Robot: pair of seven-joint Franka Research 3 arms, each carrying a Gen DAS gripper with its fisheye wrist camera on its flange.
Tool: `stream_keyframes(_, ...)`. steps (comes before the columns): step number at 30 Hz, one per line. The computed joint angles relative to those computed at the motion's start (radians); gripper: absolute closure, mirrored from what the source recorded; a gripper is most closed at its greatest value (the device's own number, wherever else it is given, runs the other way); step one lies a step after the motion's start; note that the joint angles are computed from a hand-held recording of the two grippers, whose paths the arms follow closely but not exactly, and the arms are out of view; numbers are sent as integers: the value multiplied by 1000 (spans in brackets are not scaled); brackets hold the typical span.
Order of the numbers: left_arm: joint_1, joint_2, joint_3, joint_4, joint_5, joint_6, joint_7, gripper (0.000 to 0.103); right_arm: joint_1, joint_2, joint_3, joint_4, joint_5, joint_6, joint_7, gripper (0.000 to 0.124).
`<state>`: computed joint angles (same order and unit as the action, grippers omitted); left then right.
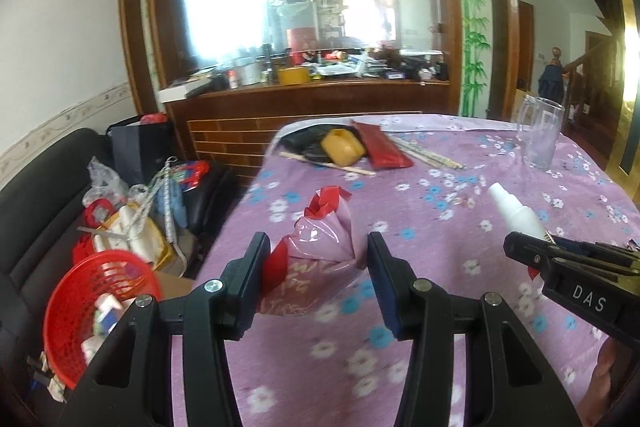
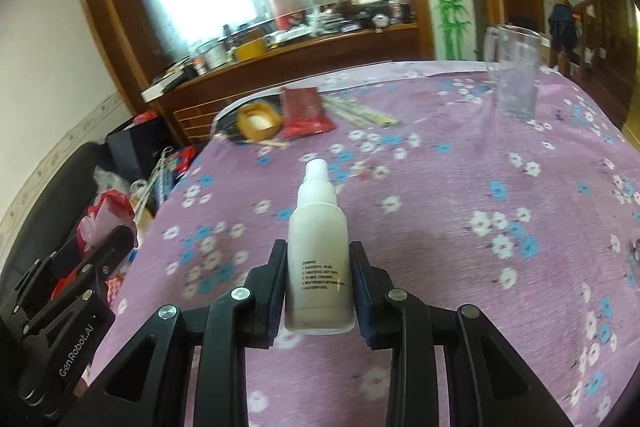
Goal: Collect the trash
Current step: 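Carry the plastic bag and white bottle over the red basket with both grippers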
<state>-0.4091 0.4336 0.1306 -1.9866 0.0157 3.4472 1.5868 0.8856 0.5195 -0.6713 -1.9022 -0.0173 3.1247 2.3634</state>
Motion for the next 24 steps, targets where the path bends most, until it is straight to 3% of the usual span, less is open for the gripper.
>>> stream_keyframes(5, 60, -38, -10, -66, 7, 31, 11, 55, -32, 15, 79, 73, -23, -39, -26, 91)
stream_keyframes(16, 321, -72, -117, -114, 107, 39, -82, 55, -169, 100, 329, 332, -127, -172, -62, 91)
stream_keyframes(24, 415, -42, -117, -87, 166, 9, -164, 55, -233, 219, 465, 579, -157, -299, -117, 91)
